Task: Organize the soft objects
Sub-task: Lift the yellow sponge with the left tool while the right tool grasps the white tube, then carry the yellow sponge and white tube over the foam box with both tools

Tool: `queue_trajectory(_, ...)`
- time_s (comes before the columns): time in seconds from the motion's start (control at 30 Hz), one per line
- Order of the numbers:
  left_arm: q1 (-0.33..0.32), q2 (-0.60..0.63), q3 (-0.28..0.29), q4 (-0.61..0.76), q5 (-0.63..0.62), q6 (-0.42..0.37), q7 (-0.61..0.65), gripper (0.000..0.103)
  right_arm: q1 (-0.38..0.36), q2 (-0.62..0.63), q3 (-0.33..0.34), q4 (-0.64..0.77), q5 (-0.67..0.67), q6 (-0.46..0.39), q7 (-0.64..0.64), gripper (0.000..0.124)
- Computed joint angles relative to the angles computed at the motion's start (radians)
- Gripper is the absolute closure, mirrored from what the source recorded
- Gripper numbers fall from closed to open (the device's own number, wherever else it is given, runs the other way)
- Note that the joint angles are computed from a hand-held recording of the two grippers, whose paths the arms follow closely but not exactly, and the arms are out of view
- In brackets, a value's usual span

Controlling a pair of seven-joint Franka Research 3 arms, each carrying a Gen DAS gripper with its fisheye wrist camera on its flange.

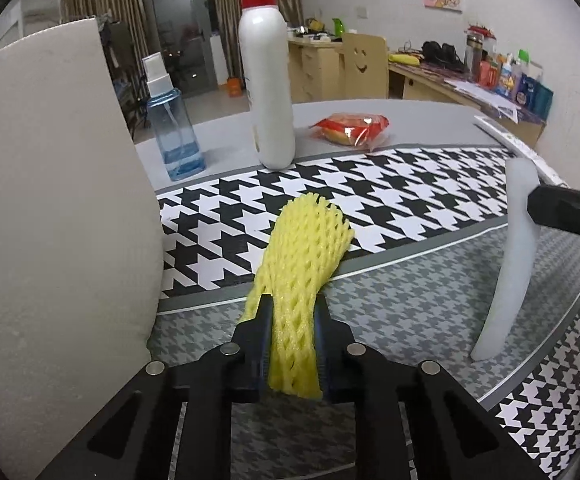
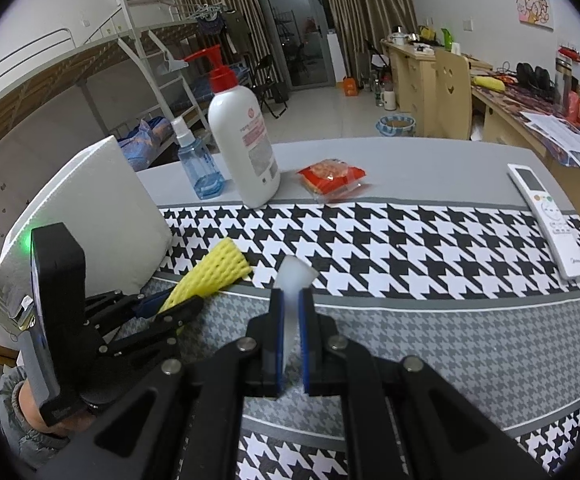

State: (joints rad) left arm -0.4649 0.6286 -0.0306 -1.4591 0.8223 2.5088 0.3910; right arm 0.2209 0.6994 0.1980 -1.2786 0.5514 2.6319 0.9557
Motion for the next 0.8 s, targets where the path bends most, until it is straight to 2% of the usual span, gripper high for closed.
queue_trajectory(0.13,-0.013,-0.030,0.015,-0.031,0.046,0.040,-0.040,0.085,-0.002,-0.006,0.004,-0.008,0.003,-0.001,-0.008,0.115)
queue_trajectory(0.3,-0.024,-0.073,0.019,-0.068,0.111,0.086,-0.097,0.085,-0.006,-0.036,0.015,-0.044,0.021,0.037,-0.035,0.115)
queue_trajectory(0.8,-0.031,-0.155,0.000,-0.130,0.269,0.082,-0.203,0.084,-0.014,-0.104,0.029,-0.139,0.065,0.129,-0.068,0.114)
